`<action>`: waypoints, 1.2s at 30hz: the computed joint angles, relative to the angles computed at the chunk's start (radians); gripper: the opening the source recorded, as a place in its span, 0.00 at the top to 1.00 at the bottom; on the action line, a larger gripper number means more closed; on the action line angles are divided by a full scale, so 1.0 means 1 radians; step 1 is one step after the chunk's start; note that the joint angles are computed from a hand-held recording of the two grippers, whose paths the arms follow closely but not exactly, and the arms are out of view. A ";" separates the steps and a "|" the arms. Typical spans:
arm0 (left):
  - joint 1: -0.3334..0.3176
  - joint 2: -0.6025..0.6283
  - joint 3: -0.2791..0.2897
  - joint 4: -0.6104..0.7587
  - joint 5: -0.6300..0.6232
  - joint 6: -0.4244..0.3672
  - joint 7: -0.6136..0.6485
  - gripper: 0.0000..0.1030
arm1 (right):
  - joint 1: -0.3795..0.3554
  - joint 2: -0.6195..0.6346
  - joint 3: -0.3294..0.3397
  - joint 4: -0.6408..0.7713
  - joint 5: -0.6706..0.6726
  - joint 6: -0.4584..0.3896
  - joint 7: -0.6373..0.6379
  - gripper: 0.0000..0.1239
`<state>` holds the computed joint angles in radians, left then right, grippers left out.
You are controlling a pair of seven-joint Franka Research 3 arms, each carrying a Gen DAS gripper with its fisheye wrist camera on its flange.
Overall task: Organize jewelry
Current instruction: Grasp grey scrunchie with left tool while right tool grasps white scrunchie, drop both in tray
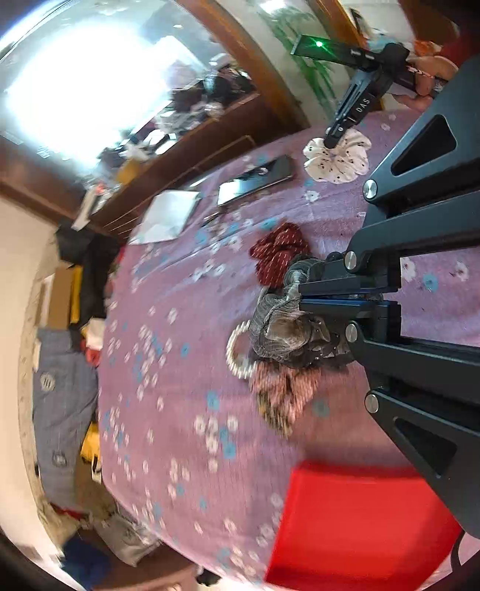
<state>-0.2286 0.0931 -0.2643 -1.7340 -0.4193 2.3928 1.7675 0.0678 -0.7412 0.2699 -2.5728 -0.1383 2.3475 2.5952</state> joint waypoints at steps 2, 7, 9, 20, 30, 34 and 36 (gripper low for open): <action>0.024 -0.043 0.021 -0.038 -0.021 0.011 0.004 0.99 | 0.013 0.021 0.010 0.035 0.002 0.012 -0.006 0.93; 0.073 -0.119 0.085 -0.122 0.056 0.063 -0.045 0.99 | 0.056 0.162 0.042 0.179 -0.005 0.076 -0.032 0.93; 0.098 -0.130 0.112 -0.137 0.078 0.065 -0.060 0.99 | 0.086 0.254 0.048 0.257 -0.006 0.115 -0.053 0.93; 0.272 0.085 0.159 0.057 0.066 -0.064 -0.042 0.99 | 0.320 0.856 -0.011 0.817 0.045 0.209 -0.252 0.92; 0.303 0.307 0.111 0.273 0.205 -0.095 -0.097 0.98 | 0.476 1.292 -0.136 1.349 0.060 -0.036 -0.305 0.90; 0.329 0.337 0.080 0.309 0.192 -0.110 -0.091 0.90 | 0.513 1.325 -0.185 1.409 0.098 -0.075 -0.309 0.68; 0.342 0.329 0.068 0.299 0.168 -0.104 -0.082 0.72 | 0.537 1.283 -0.216 1.361 0.081 -0.046 -0.293 0.52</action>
